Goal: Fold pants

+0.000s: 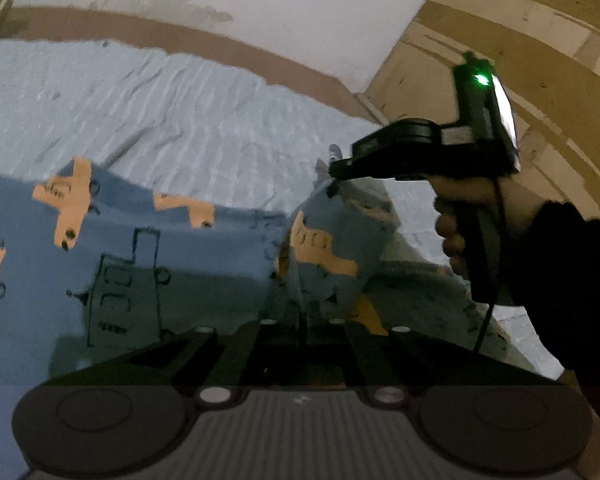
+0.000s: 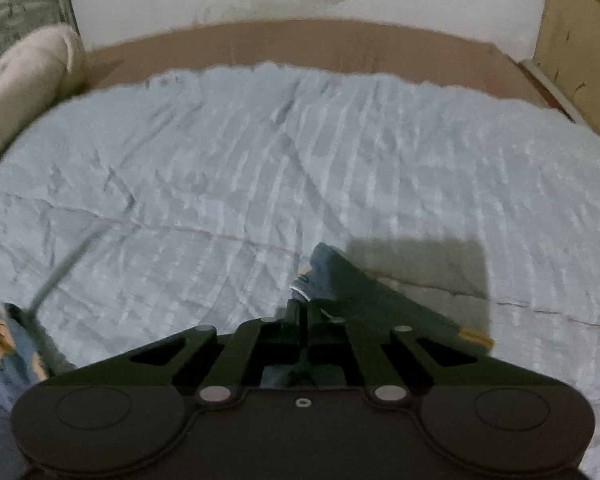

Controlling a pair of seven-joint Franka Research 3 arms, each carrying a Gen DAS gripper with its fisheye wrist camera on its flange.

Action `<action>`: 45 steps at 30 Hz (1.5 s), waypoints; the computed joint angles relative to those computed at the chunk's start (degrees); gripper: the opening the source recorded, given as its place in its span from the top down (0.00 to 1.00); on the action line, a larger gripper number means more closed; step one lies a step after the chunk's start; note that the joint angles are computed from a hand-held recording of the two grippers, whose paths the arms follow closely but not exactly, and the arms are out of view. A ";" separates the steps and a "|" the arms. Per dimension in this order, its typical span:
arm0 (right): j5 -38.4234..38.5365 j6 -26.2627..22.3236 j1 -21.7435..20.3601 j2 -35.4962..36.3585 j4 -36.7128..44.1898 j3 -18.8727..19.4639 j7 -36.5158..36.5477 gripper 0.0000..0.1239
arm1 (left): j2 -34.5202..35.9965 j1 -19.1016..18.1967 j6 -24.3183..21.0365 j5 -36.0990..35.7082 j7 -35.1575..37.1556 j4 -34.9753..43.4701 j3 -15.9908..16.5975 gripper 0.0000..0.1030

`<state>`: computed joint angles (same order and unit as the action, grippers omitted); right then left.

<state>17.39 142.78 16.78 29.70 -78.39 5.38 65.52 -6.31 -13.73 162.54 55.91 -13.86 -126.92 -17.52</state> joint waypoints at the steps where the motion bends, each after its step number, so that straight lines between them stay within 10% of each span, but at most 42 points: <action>1: 2.04 2.07 -1.22 -1.97 -2.67 0.92 -1.61 1.00 | -0.30 -0.05 -0.48 0.85 -0.01 0.31 -0.24 0.99; 12: 35.41 15.45 -10.73 -28.21 -32.07 1.70 -30.22 1.00 | 0.82 -4.75 -9.59 4.08 14.70 6.40 -2.84 1.00; 24: 47.87 15.86 -5.69 -38.99 -52.45 -7.98 -30.63 0.99 | 5.02 -10.61 -18.37 -3.30 22.35 8.36 -2.23 1.00; 35: 63.39 13.58 -7.51 -37.58 -51.52 -8.59 -31.92 0.60 | 5.69 -11.25 -19.59 -4.74 22.44 9.22 -1.65 1.00; 39: 60.12 21.83 -6.82 -34.94 -49.36 -6.33 -28.58 0.64 | 6.10 -11.43 -20.26 -5.40 22.28 9.93 -1.54 1.00; 41: 59.29 24.75 -6.30 -33.77 -48.38 -5.86 -30.25 0.95 | 5.81 -11.55 -20.28 -4.16 21.07 10.01 -1.56 1.00; 45: 65.87 27.91 -5.35 -33.64 -46.52 -5.53 -41.86 0.96 | 5.49 -11.66 -20.40 -2.39 20.40 10.31 -1.72 1.00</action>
